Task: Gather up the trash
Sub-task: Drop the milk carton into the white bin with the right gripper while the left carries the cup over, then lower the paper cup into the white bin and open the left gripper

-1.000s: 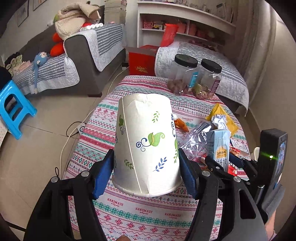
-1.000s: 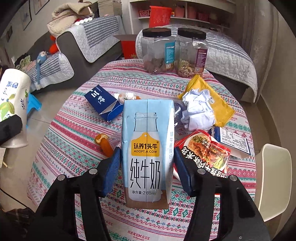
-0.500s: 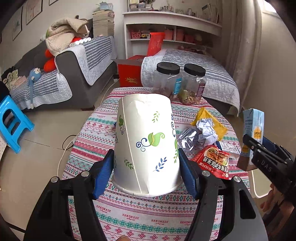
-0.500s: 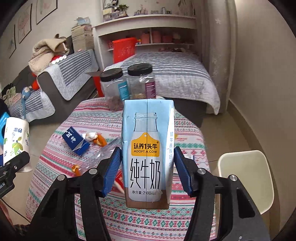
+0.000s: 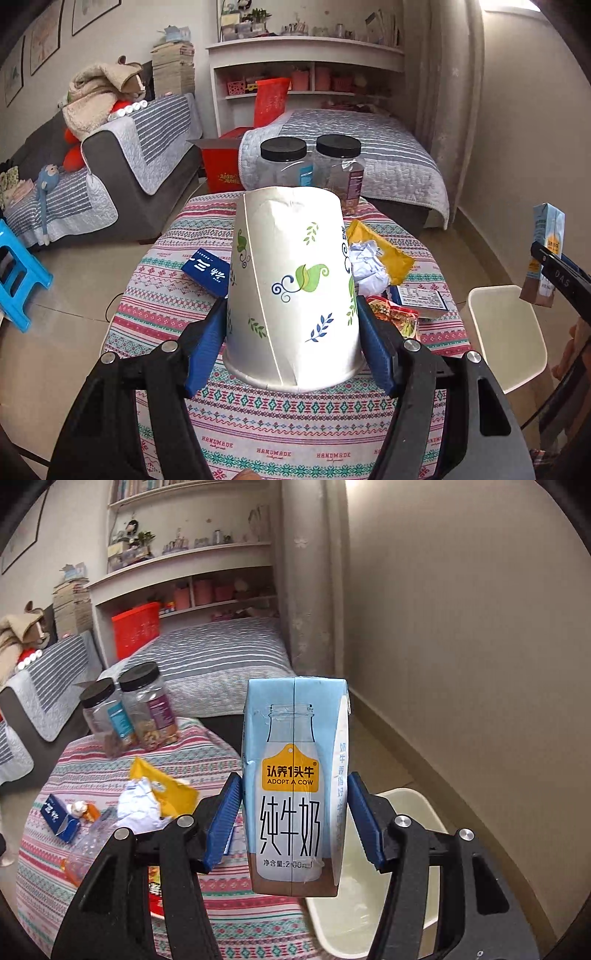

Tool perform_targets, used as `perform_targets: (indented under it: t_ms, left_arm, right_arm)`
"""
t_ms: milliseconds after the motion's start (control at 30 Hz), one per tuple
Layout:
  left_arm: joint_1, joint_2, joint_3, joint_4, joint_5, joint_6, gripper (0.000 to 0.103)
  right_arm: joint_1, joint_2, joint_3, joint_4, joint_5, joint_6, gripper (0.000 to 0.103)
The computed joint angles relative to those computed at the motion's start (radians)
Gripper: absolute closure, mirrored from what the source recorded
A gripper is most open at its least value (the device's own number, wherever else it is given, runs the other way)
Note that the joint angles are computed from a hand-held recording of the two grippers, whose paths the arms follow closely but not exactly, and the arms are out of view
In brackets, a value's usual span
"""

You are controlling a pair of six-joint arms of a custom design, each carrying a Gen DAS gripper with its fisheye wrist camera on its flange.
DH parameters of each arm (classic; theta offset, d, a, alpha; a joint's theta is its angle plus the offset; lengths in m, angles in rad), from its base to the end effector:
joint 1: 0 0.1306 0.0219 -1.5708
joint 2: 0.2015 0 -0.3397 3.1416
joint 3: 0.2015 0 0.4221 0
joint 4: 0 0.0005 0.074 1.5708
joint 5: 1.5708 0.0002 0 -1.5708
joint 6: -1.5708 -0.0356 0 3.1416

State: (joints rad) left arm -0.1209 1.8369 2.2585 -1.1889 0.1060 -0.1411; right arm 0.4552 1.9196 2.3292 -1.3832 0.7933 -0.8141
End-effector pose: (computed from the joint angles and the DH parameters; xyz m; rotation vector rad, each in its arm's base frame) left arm 0.6336 -0.0813 0.5305 0.3572 2.3080 -0.1139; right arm 0.5882 0.2591 0.5063 0.6694 2.1064 -0.3394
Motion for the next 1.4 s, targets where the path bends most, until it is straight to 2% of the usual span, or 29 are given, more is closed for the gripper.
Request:
perform_targets:
  t_ms: [300,400,533,733,1000,1267,1400]
  left_arm:
    - [-0.063,-0.032,-0.060,0.064,0.029,-0.004,0.037]
    - [-0.090,-0.044,-0.085,0.094,0.044,-0.006,0.037]
    - [-0.127,-0.066,-0.127,0.136,0.063,-0.025,0.037]
    - [-0.193,-0.074,-0.155,0.159,0.117,-0.021,0.037]
    - [-0.302,-0.079,-0.212,0.175,0.166,-0.049,0.036]
    - [-0.370,0.015,-0.094,0.110,0.215,-0.007,0.036]
    - [-0.394,0.063,-0.030,0.070,0.232,0.019,0.029]
  right_arm:
    - [-0.068,-0.104,-0.181,-0.166,0.043,-0.213,0.045]
    - [-0.069,-0.150,-0.235,-0.191,0.067,-0.271,0.017]
    - [-0.053,-0.214,-0.299,-0.208,0.157,-0.311,0.007]
    - [-0.045,-0.303,-0.405,-0.233,0.237,-0.310,0.007]
    - [-0.074,-0.433,-0.544,-0.256,0.207,-0.401,0.007]
    - [-0.087,-0.516,-0.620,-0.237,0.194,-0.462,0.007]
    - [-0.090,-0.533,-0.632,-0.225,0.199,-0.477,0.007]
